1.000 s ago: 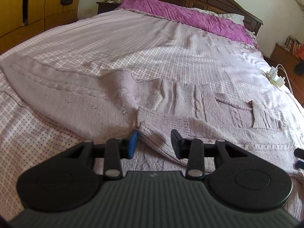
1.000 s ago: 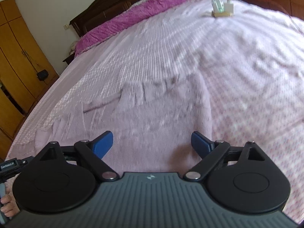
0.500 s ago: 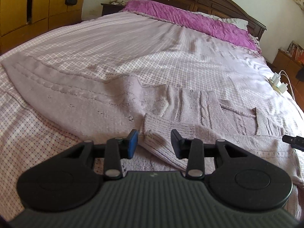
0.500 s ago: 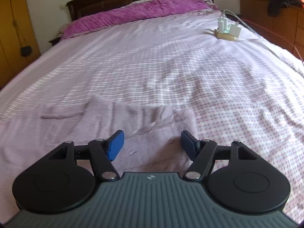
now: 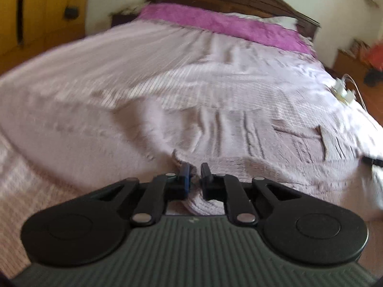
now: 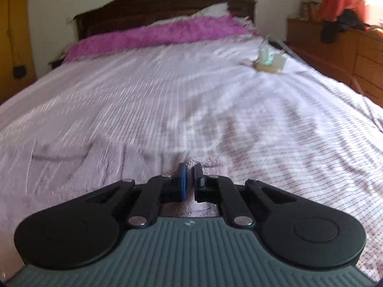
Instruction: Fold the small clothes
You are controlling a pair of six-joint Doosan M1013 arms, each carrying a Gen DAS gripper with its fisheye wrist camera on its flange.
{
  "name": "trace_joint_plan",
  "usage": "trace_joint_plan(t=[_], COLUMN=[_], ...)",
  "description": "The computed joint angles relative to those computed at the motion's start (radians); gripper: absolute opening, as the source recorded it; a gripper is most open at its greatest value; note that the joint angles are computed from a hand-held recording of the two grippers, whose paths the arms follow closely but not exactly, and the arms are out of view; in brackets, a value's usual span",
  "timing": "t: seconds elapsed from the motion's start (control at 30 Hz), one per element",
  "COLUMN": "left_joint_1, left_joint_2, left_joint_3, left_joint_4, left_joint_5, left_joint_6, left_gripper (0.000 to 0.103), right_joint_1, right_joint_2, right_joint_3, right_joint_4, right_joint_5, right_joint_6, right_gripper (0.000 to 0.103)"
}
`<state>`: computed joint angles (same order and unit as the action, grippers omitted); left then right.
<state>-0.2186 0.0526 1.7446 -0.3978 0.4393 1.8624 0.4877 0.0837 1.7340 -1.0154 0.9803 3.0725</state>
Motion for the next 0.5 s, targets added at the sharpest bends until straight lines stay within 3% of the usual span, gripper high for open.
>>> trace_joint_plan(t=[0.13, 0.23, 0.37, 0.5], left_joint_1=[0.003, -0.007, -0.015, -0.026], left_joint_2=[0.0, 0.01, 0.032, 0.029], left_joint_3=[-0.004, -0.016, -0.029, -0.013], left_joint_4=[-0.064, 0.03, 0.125, 0.22], left_joint_5=[-0.027, -0.031, 0.023, 0.001], left_joint_6=[0.052, -0.009, -0.061, -0.109], left_gripper=[0.009, 0.009, 0.012, 0.016], right_joint_1=[0.0, -0.006, -0.02, -0.025], right_joint_2=[0.007, 0.017, 0.026, 0.024], right_joint_3=[-0.005, -0.012, -0.013, -0.018], right_joint_4=[-0.031, -0.005, 0.051, 0.076], right_joint_5=[0.037, 0.054, 0.041, 0.036], right_joint_6=[0.025, 0.004, -0.044, -0.076], right_gripper=[0.006, 0.006, 0.006, 0.009])
